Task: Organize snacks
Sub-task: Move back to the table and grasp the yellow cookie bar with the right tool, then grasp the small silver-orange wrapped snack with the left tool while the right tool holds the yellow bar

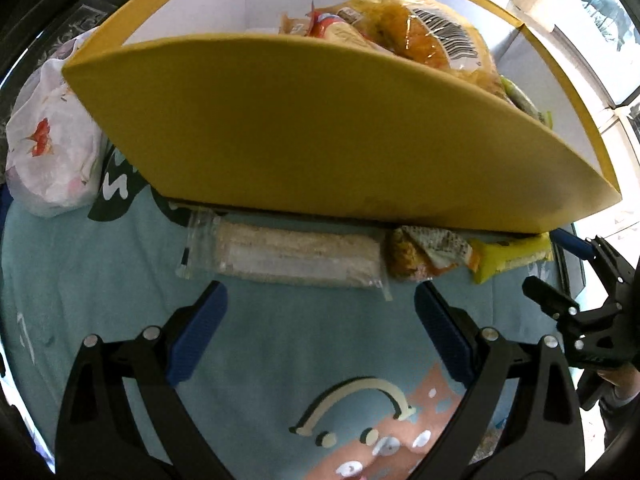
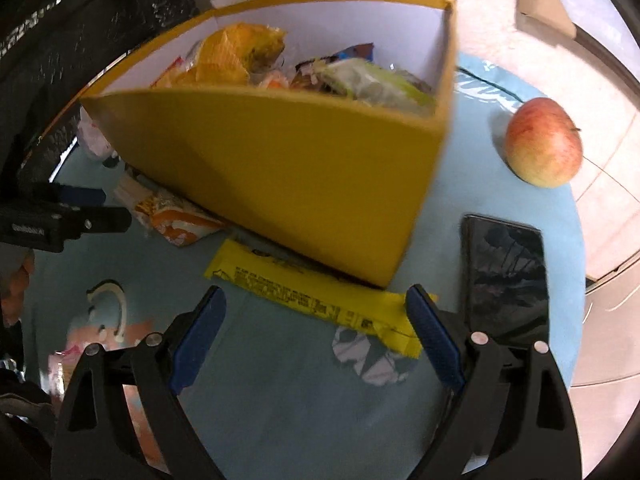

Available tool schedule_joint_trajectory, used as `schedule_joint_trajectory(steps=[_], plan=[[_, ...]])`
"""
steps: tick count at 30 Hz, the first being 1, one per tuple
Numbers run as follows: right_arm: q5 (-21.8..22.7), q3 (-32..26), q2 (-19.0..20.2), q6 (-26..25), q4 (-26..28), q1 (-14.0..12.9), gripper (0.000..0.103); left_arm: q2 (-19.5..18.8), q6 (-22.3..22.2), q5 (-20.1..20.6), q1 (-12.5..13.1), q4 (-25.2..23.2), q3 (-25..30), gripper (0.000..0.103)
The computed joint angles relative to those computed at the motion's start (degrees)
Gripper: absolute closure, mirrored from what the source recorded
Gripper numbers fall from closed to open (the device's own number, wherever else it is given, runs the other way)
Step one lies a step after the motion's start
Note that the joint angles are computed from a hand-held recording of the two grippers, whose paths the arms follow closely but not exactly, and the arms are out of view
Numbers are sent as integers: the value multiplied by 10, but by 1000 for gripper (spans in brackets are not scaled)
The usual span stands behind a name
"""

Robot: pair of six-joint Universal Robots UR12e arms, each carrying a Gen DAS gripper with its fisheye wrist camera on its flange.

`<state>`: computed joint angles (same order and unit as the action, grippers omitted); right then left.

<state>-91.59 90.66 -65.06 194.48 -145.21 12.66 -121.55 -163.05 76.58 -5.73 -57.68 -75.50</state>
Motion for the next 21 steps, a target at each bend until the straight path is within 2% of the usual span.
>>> schedule_joint_trajectory(steps=[8,10,11,13,16,18,21], plan=[[-62,-25,16,-35,46,18,11,-10,-15,10,-4,6,8,7],[-70,-31,19,-38,61,21,27,-13,-17,12,-4,7,10,6],[-74,-32,19,-40,65,22,30,-13,-18,13,-4,7,11,5],[-83,-38,17,-22,89,22,50,-13,-16,15,-3,7,10,5],[-30,-31,5,-20,96,14,67,-12,-18,13,-2,5,9,5],[8,-25,-1,-24,100,12,73,-11,-23,11,1,2,9,5],[85,-13,-10,-16,96,8,75,-18,-35,10,1,2,18,5]])
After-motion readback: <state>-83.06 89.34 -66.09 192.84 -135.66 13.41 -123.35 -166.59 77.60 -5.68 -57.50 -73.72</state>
